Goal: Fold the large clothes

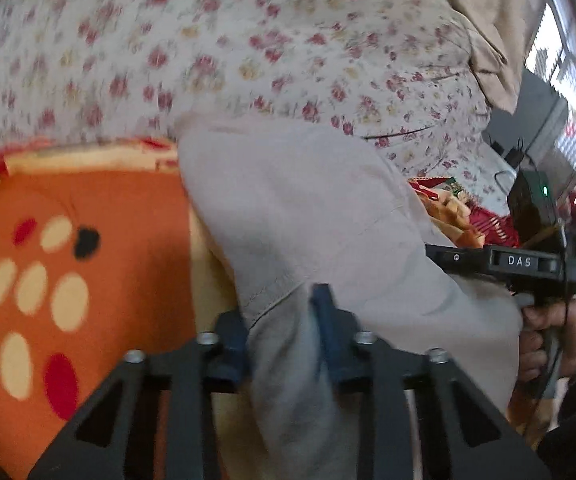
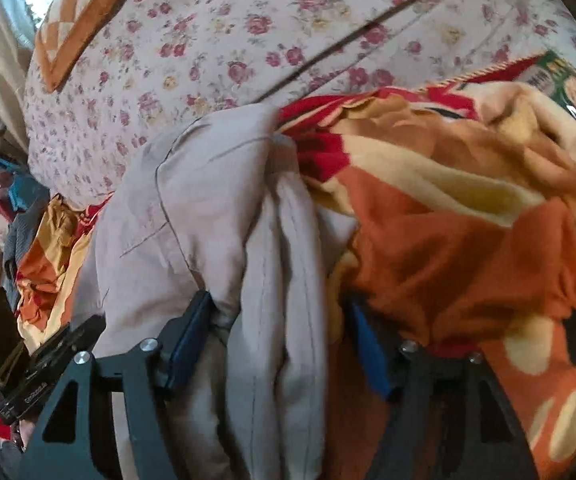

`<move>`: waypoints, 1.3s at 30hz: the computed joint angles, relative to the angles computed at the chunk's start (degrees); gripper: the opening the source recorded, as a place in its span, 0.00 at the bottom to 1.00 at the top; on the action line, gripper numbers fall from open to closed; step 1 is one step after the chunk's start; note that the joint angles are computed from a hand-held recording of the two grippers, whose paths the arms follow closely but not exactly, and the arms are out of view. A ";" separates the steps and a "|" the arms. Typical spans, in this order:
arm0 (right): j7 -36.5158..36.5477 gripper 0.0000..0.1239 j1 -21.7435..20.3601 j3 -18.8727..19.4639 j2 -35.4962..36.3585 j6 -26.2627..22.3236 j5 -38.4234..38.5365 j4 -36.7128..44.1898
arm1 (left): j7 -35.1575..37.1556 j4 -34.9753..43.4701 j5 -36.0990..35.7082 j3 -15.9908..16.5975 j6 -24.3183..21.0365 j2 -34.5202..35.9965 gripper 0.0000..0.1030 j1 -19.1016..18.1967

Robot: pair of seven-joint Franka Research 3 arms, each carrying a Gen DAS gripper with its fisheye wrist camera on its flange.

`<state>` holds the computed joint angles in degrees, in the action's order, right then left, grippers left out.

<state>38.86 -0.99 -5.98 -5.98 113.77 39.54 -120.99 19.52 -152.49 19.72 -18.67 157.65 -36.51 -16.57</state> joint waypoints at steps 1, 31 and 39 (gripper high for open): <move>0.02 0.41 0.06 -0.07 0.11 -1.69 0.37 0.51 | 0.10 0.17 0.54 -0.24 -0.65 -0.81 0.10 0.39; 9.75 0.50 1.42 -0.78 -3.31 12.02 -8.22 -1.76 | 4.03 -11.98 -10.49 7.13 -13.42 -20.42 0.29 -0.76; -1.59 0.01 5.02 5.85 -10.67 19.14 -20.35 -11.24 | 4.52 -8.25 -6.36 3.29 -18.53 -18.11 0.29 0.74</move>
<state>37.27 4.03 -0.13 -16.65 132.92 19.20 -132.23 24.04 -160.74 13.36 -15.38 139.12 -54.61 -15.83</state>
